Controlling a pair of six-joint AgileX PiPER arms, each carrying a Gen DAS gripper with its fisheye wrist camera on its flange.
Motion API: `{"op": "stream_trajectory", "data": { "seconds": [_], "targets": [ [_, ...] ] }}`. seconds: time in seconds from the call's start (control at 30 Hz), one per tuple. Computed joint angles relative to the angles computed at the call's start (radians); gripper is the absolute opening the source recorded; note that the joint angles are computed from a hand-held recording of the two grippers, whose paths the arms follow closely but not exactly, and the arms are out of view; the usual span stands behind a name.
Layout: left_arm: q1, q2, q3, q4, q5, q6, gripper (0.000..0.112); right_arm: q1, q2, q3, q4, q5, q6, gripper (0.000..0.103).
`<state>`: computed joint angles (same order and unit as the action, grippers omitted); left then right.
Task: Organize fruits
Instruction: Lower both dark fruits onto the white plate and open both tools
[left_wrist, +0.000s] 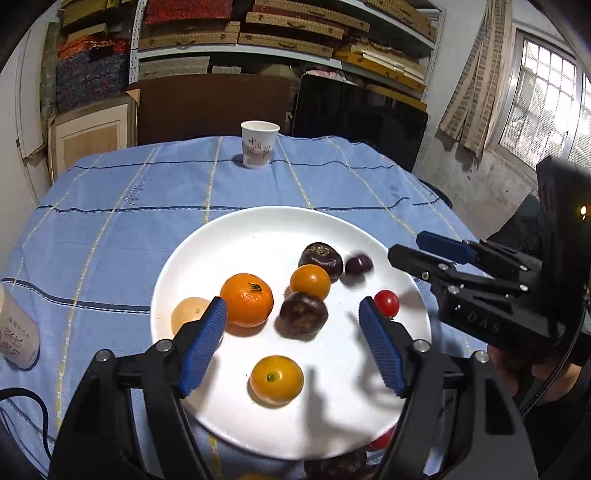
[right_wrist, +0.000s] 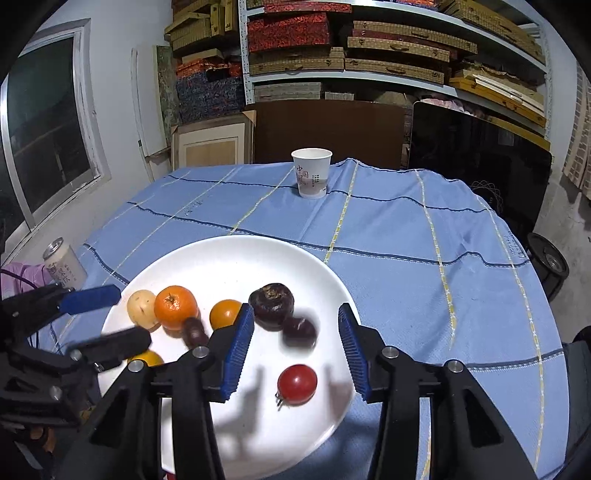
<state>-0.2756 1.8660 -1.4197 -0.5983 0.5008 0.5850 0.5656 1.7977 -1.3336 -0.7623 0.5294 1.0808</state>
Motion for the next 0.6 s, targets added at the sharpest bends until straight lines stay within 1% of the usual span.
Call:
{"op": "stream_trajectory", "data": {
  "seconds": [0.13,0.3,0.37,0.47,0.5,0.53,0.6],
  "targets": [
    [0.015,-0.105,0.127,-0.063,-0.023,0.075,0.073,0.036,-0.085,0.09,-0.024,-0.001,0.058,0.048],
    [0.018,-0.237,0.317,-0.116,-0.078,0.148,0.078,0.113,-0.19,0.233,-0.053,0.014,0.168,0.048],
    [0.01,-0.292,0.4,-0.109,-0.11,0.156,0.078,0.148,-0.225,0.291,-0.075,0.015,0.24,0.049],
    [0.022,-0.375,0.517,-0.172,-0.127,0.239,0.078,0.221,-0.279,0.381,-0.127,0.021,0.379,0.049],
    [0.028,-0.399,0.55,-0.188,-0.13,0.26,0.079,0.252,-0.294,0.409,-0.152,0.032,0.435,0.053],
    [0.044,-0.43,0.592,-0.222,-0.125,0.299,0.079,0.282,-0.306,0.432,-0.174,0.044,0.486,0.055],
    [0.077,-0.476,0.653,-0.29,-0.101,0.371,0.08,0.346,-0.324,0.474,-0.226,0.07,0.59,0.056]
  ]
}}
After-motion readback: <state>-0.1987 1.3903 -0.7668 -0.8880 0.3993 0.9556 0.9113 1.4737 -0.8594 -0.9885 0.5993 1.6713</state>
